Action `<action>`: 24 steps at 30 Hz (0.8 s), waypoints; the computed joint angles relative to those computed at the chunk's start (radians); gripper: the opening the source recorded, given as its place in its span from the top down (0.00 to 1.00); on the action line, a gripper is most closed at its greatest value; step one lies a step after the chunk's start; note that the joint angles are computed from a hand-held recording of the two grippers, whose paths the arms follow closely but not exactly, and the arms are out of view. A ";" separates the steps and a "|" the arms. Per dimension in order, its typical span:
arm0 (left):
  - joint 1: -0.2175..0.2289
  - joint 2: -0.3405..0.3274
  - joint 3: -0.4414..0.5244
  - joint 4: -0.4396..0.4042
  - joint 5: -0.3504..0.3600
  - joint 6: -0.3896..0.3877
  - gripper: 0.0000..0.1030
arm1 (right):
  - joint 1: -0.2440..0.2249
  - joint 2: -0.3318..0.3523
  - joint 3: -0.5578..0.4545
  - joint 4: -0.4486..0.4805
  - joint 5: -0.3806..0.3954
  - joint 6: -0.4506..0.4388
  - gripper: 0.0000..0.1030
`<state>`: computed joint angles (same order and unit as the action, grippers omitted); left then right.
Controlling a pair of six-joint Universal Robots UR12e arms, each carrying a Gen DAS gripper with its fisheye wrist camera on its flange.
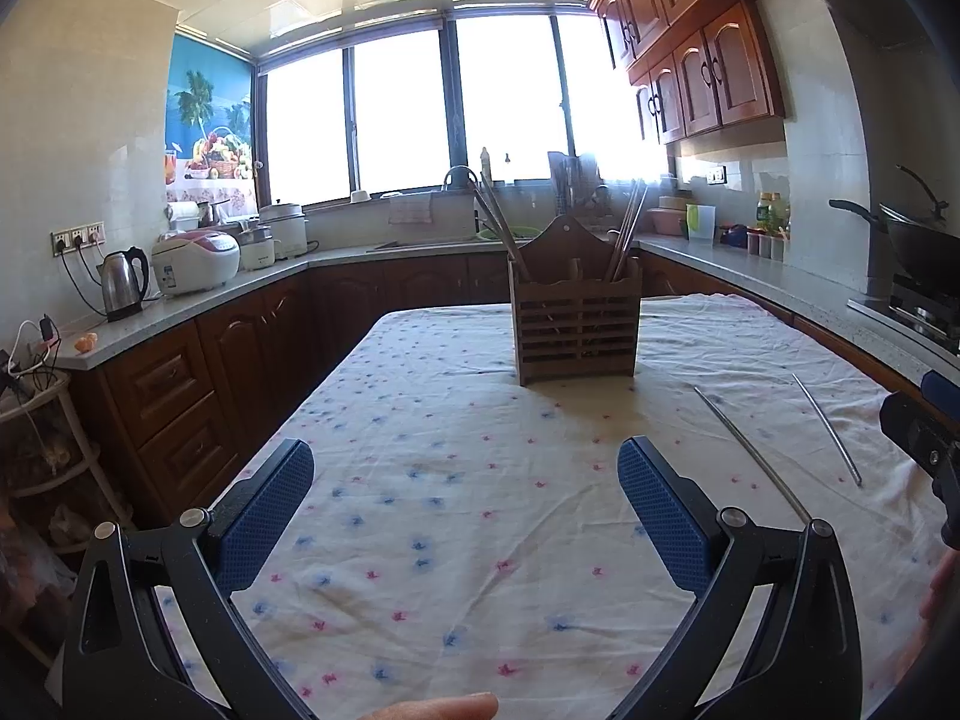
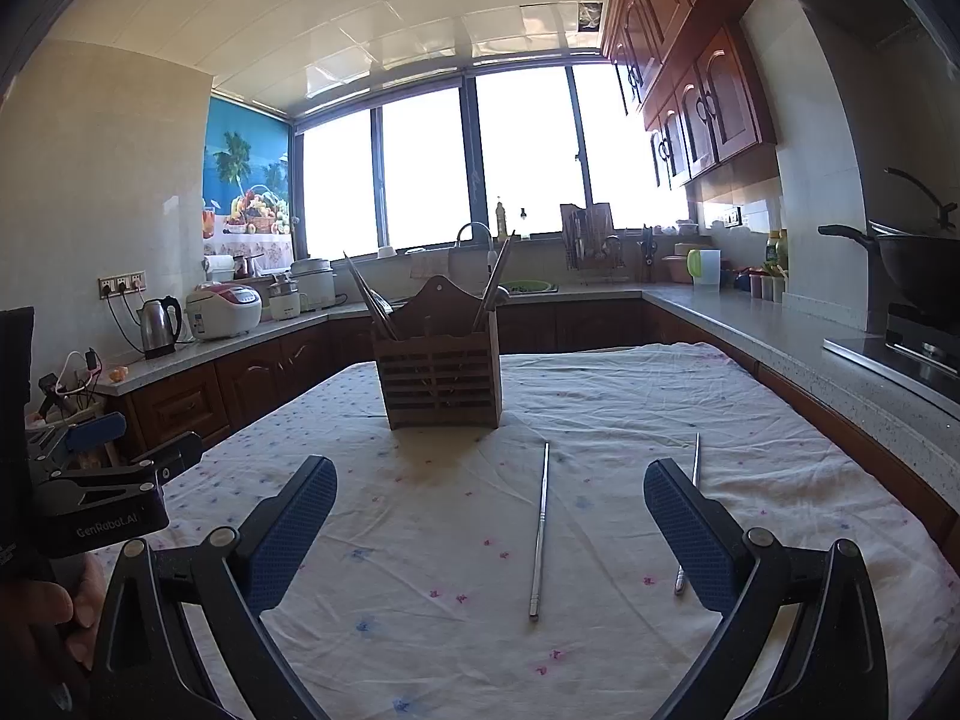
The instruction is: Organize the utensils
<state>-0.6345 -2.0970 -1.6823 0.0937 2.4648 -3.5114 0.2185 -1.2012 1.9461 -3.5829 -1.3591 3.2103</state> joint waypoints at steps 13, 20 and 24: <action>-0.001 0.000 -0.002 0.012 -0.008 0.006 0.00 | 0.002 0.004 0.001 -0.010 -0.003 0.002 0.00; -0.003 0.001 -0.001 0.012 -0.003 0.009 0.00 | 0.002 0.006 0.000 -0.012 -0.002 0.001 0.00; -0.004 0.001 -0.002 0.015 -0.003 0.017 0.00 | 0.002 0.005 0.001 -0.015 0.001 0.001 0.00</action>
